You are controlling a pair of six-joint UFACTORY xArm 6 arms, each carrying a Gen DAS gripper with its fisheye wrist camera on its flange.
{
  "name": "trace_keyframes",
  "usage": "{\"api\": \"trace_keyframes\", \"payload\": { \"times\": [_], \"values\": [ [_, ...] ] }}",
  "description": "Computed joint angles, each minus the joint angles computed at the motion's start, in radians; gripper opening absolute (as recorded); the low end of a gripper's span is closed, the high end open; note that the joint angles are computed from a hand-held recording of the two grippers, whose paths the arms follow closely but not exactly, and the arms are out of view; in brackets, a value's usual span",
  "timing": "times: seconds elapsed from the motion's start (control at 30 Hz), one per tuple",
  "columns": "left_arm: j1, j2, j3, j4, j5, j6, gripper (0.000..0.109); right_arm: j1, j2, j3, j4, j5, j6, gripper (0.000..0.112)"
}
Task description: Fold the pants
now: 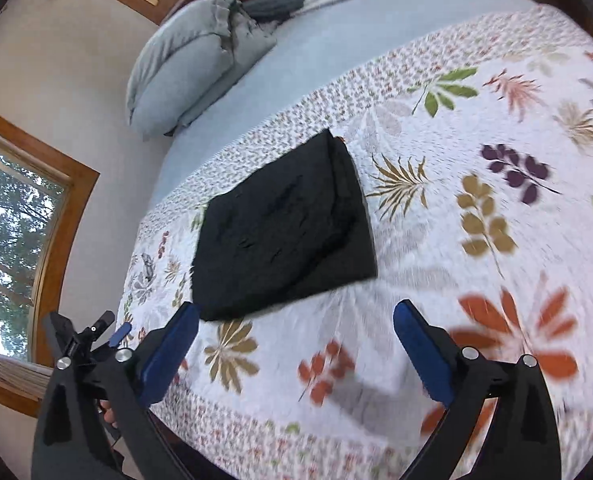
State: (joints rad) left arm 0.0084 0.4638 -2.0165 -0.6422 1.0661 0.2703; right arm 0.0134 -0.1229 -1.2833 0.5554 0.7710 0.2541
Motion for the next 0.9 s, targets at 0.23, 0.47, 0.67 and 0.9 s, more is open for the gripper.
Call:
{"api": "trace_keyframes", "payload": {
  "times": [0.23,0.47,0.67,0.9],
  "values": [
    [-0.035,-0.38,0.333,0.094,-0.062,0.035,0.095,0.106,-0.303,0.142,-0.205,0.044,0.201,0.099],
    [-0.052,-0.684,0.504,0.092,-0.044,0.021,0.1,0.279,-0.481,0.09,-0.5,0.189,0.427,0.099],
    [-0.078,-0.864,0.549,0.244,-0.02,-0.054,0.1,0.513,-0.509,-0.033,-0.784,0.335,0.58,0.099],
    [-0.083,-1.0,0.54,0.346,0.056,-0.156,0.1,0.829,-0.481,-0.204,-1.042,0.518,0.735,0.099]
  ]
}}
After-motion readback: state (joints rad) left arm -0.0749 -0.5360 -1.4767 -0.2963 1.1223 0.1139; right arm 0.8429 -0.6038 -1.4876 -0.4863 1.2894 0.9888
